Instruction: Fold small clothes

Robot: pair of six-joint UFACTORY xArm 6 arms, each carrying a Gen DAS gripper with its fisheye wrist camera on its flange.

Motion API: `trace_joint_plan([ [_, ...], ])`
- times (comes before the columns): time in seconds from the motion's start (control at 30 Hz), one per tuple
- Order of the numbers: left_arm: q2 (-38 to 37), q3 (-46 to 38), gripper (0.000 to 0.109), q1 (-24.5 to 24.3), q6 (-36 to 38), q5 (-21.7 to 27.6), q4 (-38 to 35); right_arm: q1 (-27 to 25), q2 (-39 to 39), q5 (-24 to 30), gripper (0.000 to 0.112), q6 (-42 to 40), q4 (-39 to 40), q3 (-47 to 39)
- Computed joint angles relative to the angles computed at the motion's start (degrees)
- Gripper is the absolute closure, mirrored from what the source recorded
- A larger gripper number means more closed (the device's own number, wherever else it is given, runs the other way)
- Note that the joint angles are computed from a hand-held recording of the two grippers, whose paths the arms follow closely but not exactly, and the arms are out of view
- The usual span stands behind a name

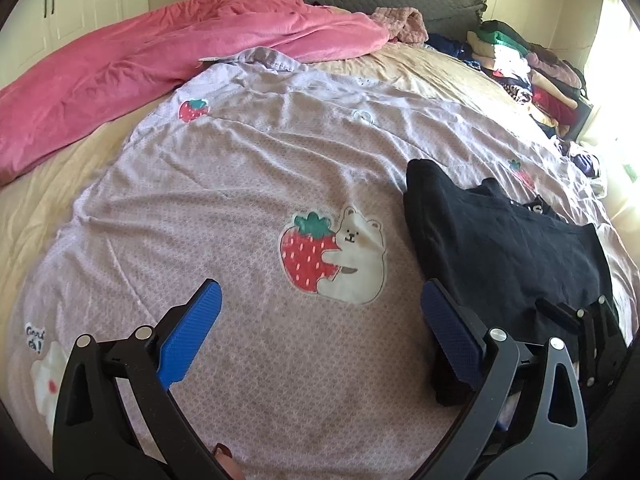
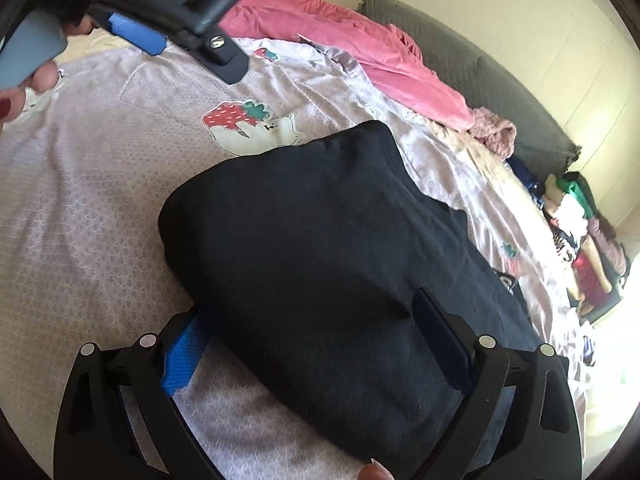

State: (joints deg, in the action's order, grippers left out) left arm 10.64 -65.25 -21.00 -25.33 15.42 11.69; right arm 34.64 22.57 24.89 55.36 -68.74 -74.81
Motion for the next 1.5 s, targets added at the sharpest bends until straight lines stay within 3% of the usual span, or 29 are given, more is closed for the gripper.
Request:
trace_joint_plan([
  [0.27,3.3,-4.6,0.015,-0.8,3.5,1.7,-2.5,0.6,-0.7,0.8,0.031,6.6,-7.9,0.2],
  [0.67,7.7,-11.5,0.015,-2.8,5.3,4.0,-2.3,-3.1,-3.3,-8.8,0.08,12.0,-6.1,3.4],
  [0.8,9.2,-13.6,0.015,-3.5,10.7,4.7,-9.8,-5.0,-4.2,-13.6,0.088,15.3,-6.6,4.6],
  [1.1,15.9,-23.3,0.016,-5.6,20.0,11.5,-24.2,-5.3,-5.9,-15.1,0.095,23.0,-14.9,5.6],
  [1.33,20.7,-29.7,0.043,-6.1,24.7,19.7,-38.3,-7.0,-9.1,-18.7,0.105,36.4,-26.5,7.7],
  [1.4,20.1,-29.2,0.054,-7.0,23.4,18.8,-38.0,-7.5,-10.2,-19.8,0.105,41.7,-30.9,8.3],
  [1.47,19.4,-28.7,0.076,-7.9,21.0,17.8,-35.4,-7.6,-11.5,-19.8,0.105,46.2,-35.0,9.0],
  [1.5,19.1,-28.9,0.077,-8.1,20.1,17.7,-34.7,-7.7,-12.5,-19.8,0.105,48.4,-37.0,9.5],
])
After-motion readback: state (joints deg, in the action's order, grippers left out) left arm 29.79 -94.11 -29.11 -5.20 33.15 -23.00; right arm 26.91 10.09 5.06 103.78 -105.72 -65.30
